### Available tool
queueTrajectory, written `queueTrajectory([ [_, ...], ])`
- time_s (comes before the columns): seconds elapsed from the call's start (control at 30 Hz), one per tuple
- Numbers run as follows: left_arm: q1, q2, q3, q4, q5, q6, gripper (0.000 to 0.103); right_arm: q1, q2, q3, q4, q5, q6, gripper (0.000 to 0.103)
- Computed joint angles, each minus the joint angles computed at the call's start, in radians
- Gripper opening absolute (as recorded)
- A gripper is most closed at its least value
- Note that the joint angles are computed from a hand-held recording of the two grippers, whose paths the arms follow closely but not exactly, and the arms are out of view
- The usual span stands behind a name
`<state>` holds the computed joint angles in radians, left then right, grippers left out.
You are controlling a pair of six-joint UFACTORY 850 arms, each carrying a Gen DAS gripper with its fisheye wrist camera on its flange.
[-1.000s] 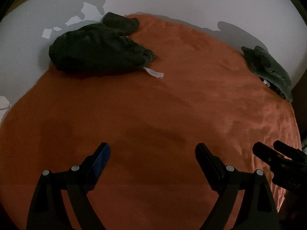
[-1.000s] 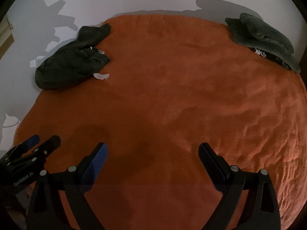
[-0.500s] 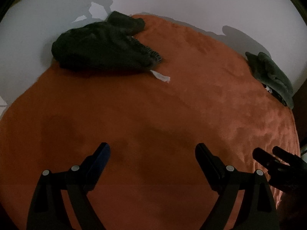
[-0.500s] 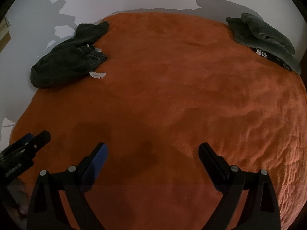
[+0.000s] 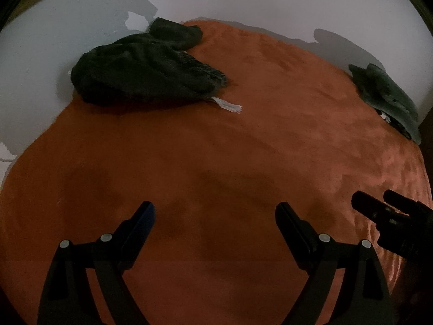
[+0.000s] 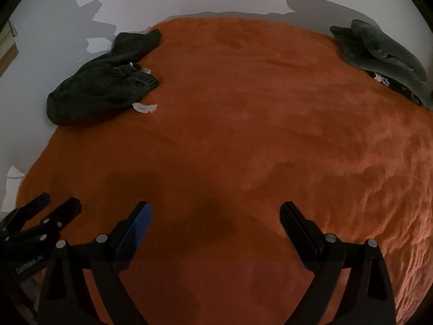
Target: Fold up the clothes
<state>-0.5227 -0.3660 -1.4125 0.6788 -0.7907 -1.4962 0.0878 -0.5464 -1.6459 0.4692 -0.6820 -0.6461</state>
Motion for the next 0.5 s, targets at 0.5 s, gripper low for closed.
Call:
queueTrajectory([
  [0.5, -0.001, 0.001, 0.027, 0.013, -0.022, -0.054, 0.091, 0.008, -0.073, -0.085, 0.020, -0.017, -0.036, 0.095],
])
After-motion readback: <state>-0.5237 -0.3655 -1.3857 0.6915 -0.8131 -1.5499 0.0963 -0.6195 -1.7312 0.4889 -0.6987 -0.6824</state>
